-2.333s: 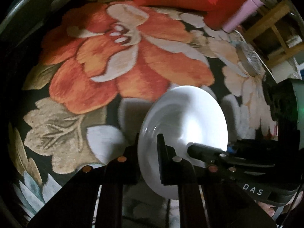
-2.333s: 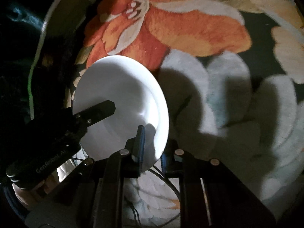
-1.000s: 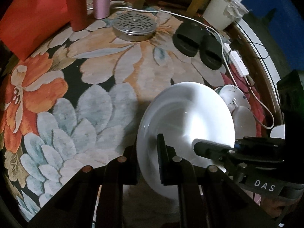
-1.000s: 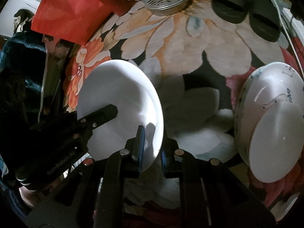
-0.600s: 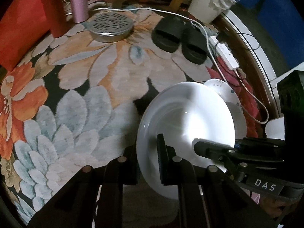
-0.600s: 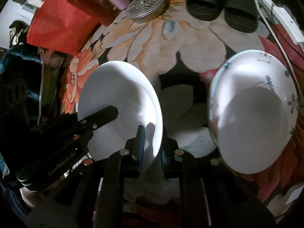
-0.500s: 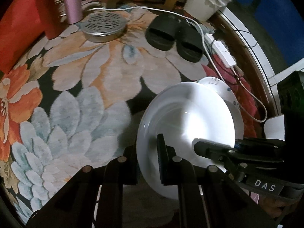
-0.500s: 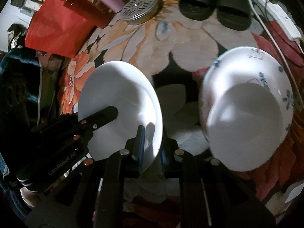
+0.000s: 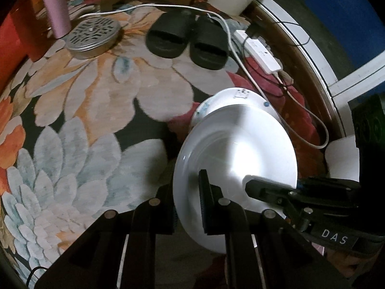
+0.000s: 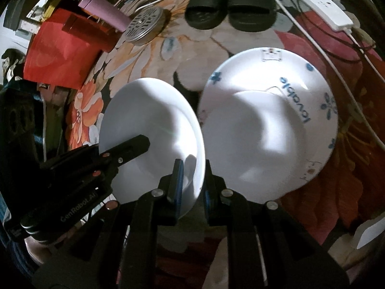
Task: Organize plates and bowls
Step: 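Lower the bowl onto the stacked bowls and open the right tool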
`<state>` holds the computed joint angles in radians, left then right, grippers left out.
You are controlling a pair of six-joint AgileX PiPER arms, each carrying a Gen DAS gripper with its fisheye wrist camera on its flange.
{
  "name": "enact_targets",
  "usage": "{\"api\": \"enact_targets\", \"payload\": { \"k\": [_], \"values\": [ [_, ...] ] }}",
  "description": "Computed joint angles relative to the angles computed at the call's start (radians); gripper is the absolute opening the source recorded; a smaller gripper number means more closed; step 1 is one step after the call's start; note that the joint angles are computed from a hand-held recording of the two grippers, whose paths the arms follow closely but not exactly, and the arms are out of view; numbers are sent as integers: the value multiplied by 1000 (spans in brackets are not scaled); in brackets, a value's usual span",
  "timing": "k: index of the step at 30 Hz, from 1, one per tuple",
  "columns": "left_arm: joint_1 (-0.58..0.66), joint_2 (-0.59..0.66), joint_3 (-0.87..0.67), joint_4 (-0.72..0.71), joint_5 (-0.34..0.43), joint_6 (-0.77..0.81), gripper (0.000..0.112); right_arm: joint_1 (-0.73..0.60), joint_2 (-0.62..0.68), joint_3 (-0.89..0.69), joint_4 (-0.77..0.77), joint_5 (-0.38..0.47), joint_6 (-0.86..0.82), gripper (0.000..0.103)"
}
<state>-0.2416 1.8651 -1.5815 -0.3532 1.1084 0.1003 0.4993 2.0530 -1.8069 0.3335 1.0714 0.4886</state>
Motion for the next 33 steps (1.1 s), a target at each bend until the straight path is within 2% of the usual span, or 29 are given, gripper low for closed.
{"api": "enact_targets", "payload": {
  "k": [6, 11, 18, 20, 22, 24, 26, 27, 28, 30, 33],
  "values": [
    [-75, 49, -64, -5, 9, -27, 13, -56, -109, 185, 23, -84, 0, 15],
    [-123, 111, -130, -14, 34, -46, 13, -99, -154, 284, 48, -119, 2, 15],
    [-134, 168, -174, -28, 63, -67, 21, -131, -155, 319, 77, -141, -3, 15],
    [-120, 170, -170, -60, 71, -50, 28, -133, -154, 320, 81, -144, -10, 15],
    [-106, 168, -165, -105, 80, -23, 46, -132, -150, 319, 80, -147, -10, 14],
    [-104, 154, -159, -109, 73, -17, 50, -131, -145, 313, 77, -147, -4, 14],
    [-96, 143, -151, -127, 66, -8, 59, -131, -142, 313, 73, -151, 4, 13],
    [-86, 140, -147, -153, 64, 4, 68, -130, -141, 313, 72, -153, 9, 13],
    [-82, 136, -147, -153, 63, 0, 82, -130, -139, 311, 70, -154, 12, 13],
    [-82, 116, -142, -121, 46, -10, 101, -125, -134, 301, 40, -149, 40, 14],
    [-61, 84, -114, -126, 33, 5, 101, -129, -126, 290, 33, -144, 47, 14]
  ]
}}
